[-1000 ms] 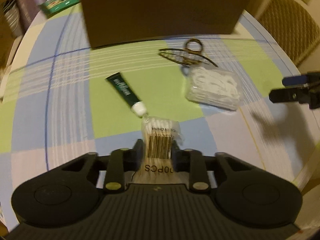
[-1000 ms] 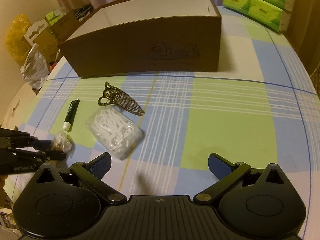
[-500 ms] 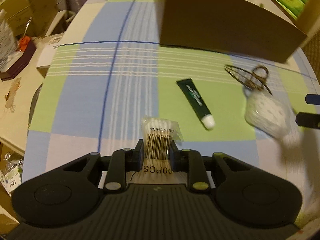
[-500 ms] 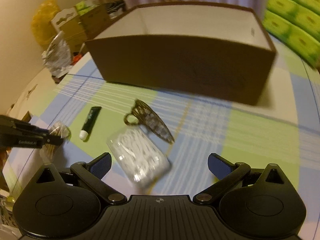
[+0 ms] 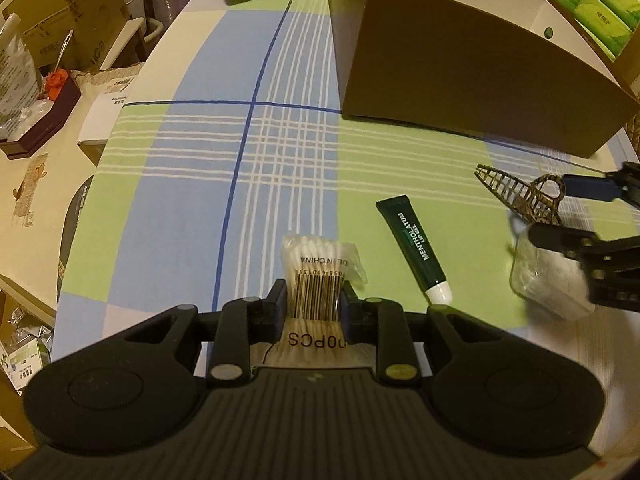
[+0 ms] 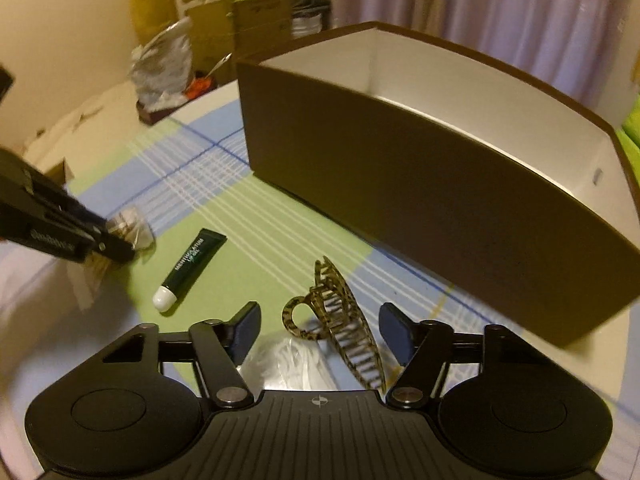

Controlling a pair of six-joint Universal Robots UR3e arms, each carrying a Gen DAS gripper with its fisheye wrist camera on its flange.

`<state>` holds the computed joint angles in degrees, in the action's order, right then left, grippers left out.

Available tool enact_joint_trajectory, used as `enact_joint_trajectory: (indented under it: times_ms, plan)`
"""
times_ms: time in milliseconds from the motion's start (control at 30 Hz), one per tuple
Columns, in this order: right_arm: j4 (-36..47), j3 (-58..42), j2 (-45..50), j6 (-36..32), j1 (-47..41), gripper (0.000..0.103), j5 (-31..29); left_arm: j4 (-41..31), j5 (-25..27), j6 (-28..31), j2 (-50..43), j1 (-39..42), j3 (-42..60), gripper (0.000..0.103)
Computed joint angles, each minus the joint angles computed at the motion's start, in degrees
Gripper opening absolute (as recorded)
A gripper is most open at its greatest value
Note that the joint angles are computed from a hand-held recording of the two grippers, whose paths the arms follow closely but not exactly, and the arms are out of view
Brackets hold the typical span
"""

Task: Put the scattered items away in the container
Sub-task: 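Grasp the cotton-swab bag with the left tool while the right tool grasps the hair claw, then lift the swab bag and hair claw and carry both over the box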

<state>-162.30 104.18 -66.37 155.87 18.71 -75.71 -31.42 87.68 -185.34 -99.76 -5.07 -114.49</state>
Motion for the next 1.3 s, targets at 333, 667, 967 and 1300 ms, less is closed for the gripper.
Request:
enact_joint_trajectory:
  times_ms: [333,667,967,1300]
  plan:
    - [-0.23,-1.71,1.67,3.42,-2.04,0.036,2.15,-0.27,-0.16,0.71,-1.25,0.17,1.47,0.022]
    - [6.56,5.23,-9.1,9.02,-10.87,0.036,5.85,-0.69,0.59,1.36,-1.7,-0.67,2.16,0.023]
    - [16.21,17.78,-25.93,10.96,-22.35,0.036,10.89,-1.19,0.39,1.34,-2.3,-2.58,3.01,0.023]
    - [20.43,24.06,-33.7,5.49,-26.42,0.036,11.26,-2.1,-0.25,1.58,-1.23,-4.35,2.23,0.023]
